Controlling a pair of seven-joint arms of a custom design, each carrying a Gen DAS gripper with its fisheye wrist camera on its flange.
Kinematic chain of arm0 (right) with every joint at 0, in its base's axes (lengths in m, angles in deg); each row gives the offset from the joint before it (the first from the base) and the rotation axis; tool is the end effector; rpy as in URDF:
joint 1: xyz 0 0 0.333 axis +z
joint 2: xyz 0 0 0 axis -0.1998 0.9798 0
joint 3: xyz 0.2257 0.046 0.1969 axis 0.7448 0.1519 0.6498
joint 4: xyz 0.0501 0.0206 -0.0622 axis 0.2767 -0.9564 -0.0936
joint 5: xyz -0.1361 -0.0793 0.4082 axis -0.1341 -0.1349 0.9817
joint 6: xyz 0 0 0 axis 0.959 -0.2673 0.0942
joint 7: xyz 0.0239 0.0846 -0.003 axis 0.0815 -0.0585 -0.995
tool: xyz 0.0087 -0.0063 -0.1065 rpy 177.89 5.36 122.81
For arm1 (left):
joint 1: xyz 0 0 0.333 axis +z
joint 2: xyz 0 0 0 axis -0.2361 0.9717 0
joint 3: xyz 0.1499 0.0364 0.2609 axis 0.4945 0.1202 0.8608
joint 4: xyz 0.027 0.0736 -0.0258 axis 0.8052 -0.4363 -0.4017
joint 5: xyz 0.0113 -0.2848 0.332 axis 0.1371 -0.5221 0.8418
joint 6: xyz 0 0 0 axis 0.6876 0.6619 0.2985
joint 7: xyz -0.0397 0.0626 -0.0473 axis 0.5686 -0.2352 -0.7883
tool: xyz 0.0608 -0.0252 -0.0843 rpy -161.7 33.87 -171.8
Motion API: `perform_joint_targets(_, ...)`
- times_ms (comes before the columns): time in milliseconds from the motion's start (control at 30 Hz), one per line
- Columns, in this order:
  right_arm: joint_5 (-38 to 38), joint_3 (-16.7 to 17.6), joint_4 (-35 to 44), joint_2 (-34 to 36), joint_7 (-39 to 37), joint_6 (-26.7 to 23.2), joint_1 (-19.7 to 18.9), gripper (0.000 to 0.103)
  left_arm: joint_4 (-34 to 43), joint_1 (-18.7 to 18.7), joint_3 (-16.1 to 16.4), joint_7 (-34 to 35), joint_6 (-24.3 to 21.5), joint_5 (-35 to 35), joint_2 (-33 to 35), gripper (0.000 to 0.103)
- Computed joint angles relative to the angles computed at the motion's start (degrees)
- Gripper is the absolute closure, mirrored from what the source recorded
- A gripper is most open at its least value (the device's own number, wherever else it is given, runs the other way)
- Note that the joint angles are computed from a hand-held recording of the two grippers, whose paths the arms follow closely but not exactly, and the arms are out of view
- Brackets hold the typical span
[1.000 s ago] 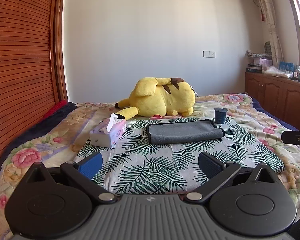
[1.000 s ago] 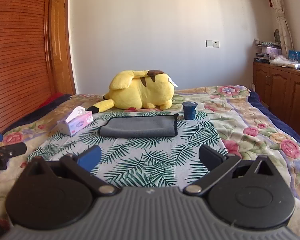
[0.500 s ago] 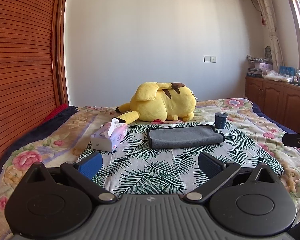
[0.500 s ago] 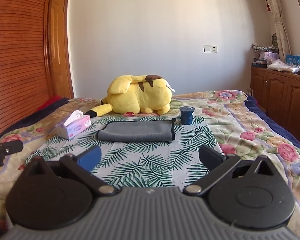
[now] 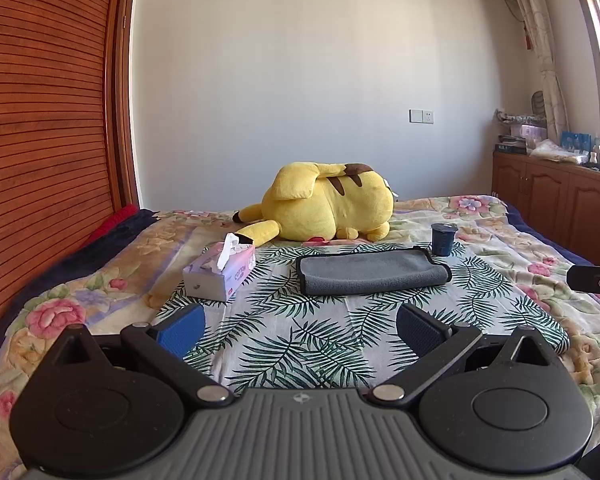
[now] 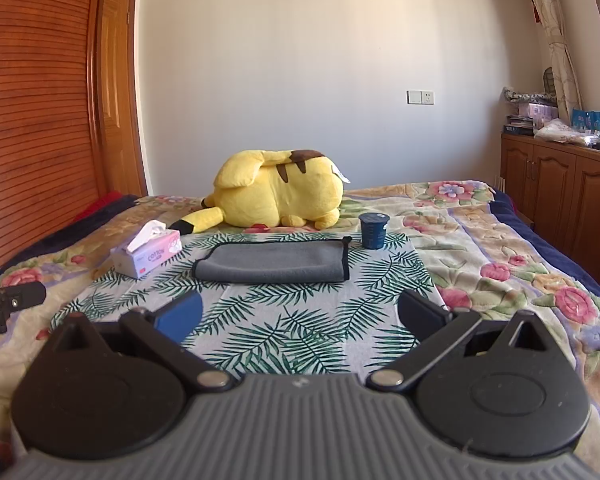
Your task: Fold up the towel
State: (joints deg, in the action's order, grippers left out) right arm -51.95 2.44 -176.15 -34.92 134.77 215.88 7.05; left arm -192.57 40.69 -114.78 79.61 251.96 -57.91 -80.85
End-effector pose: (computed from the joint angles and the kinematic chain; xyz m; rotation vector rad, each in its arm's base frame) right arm 0.5918 0.2895 0.4326 -1.6013 1.0992 -0.7135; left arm 0.4733 -0.1364 0.4462 -1.5443 1.2425 -0.8290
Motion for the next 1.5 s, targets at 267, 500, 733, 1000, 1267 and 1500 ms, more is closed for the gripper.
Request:
perform_joint_targets(267, 0.27, -0.2, 0.06, 0.07, -0.24, 0.17, 0.19, 0.0, -0.16, -0.07, -0.05, -0.01, -0.15, 0.08, -0.16, 0.018)
perform_joint_targets(500, 0.53, -0.21, 0.1, 0.06, -0.51, 0.2, 0.26, 0.0, -0.14, -0.12, 0.09, 0.04, -0.19, 0.2, -0.01, 0.018)
perform_joint_targets(733, 0.66, -0.21, 0.1, 0.06, -0.62, 0.22, 0.31, 0.0, -0.17, -0.18, 0.13, 0.08, -0.22, 0.19, 0.02, 0.018)
perform_joint_targets(1000, 0.82, -0.23, 0.11, 0.07, -0.79, 0.23, 0.38, 0.0, -0.18, -0.16, 0.12, 0.12, -0.35, 0.33, 0.11, 0.018)
perform_joint_targets(1267, 0.96, -0.25, 0.09, 0.06, -0.92, 0.28, 0.46, 0.0, -0.21, -0.05, 0.08, 0.19, -0.31, 0.4, 0.25, 0.018)
perform_joint_targets(1500, 1.11, -0.27, 0.07, 0.05, -1.06, 0.29, 0.55, 0.0, -0.17, -0.04, 0.11, 0.3, -0.4, 0.47, 0.4, 0.018)
